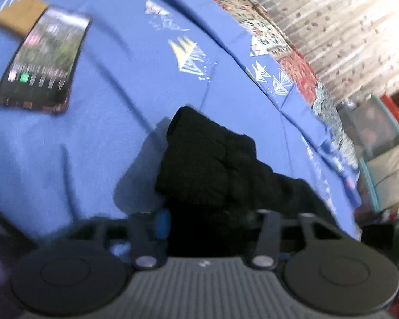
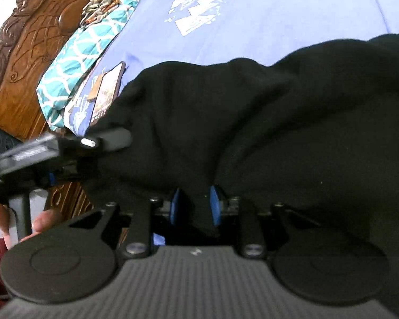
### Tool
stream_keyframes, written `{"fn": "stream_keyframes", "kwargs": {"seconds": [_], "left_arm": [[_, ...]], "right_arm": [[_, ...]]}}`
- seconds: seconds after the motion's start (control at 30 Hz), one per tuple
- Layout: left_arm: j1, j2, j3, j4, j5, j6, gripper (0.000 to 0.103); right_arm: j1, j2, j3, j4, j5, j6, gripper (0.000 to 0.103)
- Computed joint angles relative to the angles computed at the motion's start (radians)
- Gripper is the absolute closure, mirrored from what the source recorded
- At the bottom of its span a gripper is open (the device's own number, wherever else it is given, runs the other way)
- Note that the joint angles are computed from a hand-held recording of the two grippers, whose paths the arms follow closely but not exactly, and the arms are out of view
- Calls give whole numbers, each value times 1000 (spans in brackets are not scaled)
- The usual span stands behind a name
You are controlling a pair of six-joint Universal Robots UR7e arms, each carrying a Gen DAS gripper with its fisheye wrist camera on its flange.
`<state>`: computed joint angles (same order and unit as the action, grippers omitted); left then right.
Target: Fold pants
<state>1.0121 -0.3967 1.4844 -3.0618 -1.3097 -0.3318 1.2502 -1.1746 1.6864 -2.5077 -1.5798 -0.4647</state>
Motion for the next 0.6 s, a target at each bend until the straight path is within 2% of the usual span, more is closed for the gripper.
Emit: {"fn": "stream_keyframes", "kwargs": {"seconds": [0.07,0.17,0.3,0.37,0.4,0.43,0.5,0.57,0.6], "left_arm": [[-19,-4,23,-59,30,45,75],[-67,-1,48,-193,57,216,77],[-124,35,17,-363,29,501,80],[-137,40,18,-459,-10,610,83],[-134,34,26,-496,-43,639,87],[-131,29,35,-525,-69,653,87],[-119,19,58,-559,-73,648,87],[-103,18,67,-520,-6,612,87],[-95,27,60,-467,61,577,87]], "right_arm": [[-1,-27,21,0,20,-29,73],[-7,-49,38,-11,76,-53,72],[-13,-36,55,-119,175,3,74],[-9,-36,69,-181,244,-27,79],[-6,-34,74,-206,272,-43,80],[-3,-32,76,-220,299,-58,80],[0,-14,68,-234,317,-53,79],[7,26,45,-224,263,-20,78],[3,32,30,-178,206,-21,78]]}}
